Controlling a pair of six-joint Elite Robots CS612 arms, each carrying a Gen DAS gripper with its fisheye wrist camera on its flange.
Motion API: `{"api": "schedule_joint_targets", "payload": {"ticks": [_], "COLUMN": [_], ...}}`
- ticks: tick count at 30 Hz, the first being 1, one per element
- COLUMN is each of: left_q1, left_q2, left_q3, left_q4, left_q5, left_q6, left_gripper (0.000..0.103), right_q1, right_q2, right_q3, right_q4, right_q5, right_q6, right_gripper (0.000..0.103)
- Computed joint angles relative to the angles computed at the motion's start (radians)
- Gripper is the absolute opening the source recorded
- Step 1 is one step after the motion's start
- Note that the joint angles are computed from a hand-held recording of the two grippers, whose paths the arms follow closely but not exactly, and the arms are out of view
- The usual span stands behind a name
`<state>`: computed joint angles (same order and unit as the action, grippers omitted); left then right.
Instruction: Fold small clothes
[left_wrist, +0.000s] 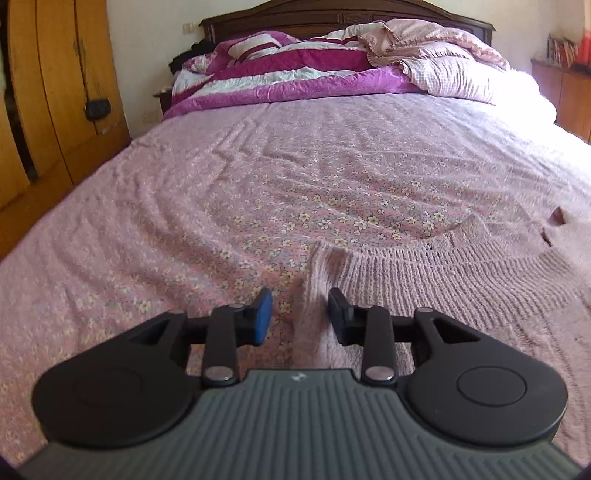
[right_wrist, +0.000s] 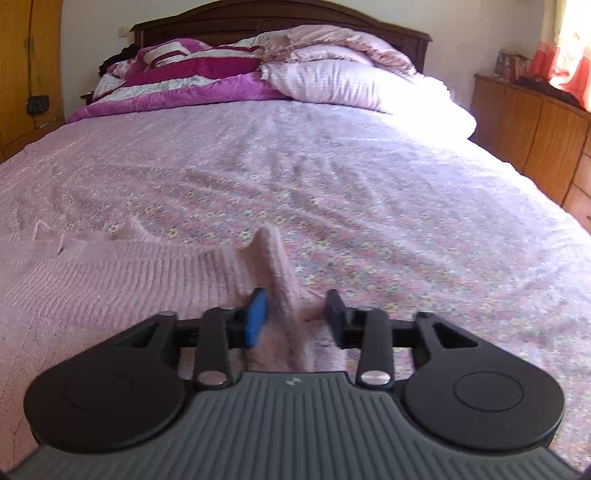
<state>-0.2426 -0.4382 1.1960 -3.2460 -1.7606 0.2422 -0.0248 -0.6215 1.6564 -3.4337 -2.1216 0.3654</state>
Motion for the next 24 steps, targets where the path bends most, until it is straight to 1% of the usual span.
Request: {"api": "schedule_joint_targets", "payload": {"ticks": [1,3,5,8,9,10,11,15,17,18,22,24], "left_q1": [0.001,0.002,0.005,0.007,0.006,0.006,0.006,0.012,0.014,0.015,0.015,0.013], "left_q2": [-0.005,-0.017,-0.033,-0.062,-0.071,-0.081,-0.091,-0.127,-0.147,-0.157,-0.195,-0.212], "left_q3": [0.007,0.029,0.055,0.099,0.111,0.127,0.142,0.203,0.237,0.255,0.326,0.353], "left_q4": [-0.003,-0.018,-0.028,-0.025,-0.022,-0.023,-0.026,-0.061,-0.075,-0.085,-0.132,-0.131], "left_q5": [0.005,0.018,0.014,0.021,0.025,0.028,0.031,0.003,-0.008,-0.014,-0.017,-0.012], "left_q6": [-0.001,0.005,0.017,0.029,0.03,0.029,0.028,0.043,0.051,0.057,0.096,0.117], "left_gripper": [0.045,0.051,0.051,0.052,0.054,0.061,0.066,0.068,0.074,0.075,0.075,0.075], "right_q1": [0.004,0.008,0.014,0.026,0.031,0.035,0.039,0.054,0.064,0.07,0.098,0.113], "right_q2": [-0.003,-0.01,-0.02,-0.036,-0.042,-0.05,-0.057,-0.087,-0.101,-0.106,-0.128,-0.137], "right_q3": [0.003,0.017,0.037,0.072,0.086,0.1,0.114,0.161,0.181,0.189,0.217,0.227], "right_q4": [0.003,-0.001,-0.016,-0.07,-0.089,-0.106,-0.121,-0.168,-0.188,-0.196,-0.223,-0.229], "right_q5": [-0.017,-0.032,-0.045,-0.059,-0.063,-0.063,-0.061,-0.033,-0.017,-0.011,0.004,0.01], "right_q6": [0.002,0.0,-0.002,-0.01,-0.007,-0.002,0.007,0.053,0.074,0.08,0.057,0.04], "right_gripper": [0.053,0.054,0.058,0.064,0.065,0.067,0.07,0.075,0.078,0.079,0.08,0.081]}}
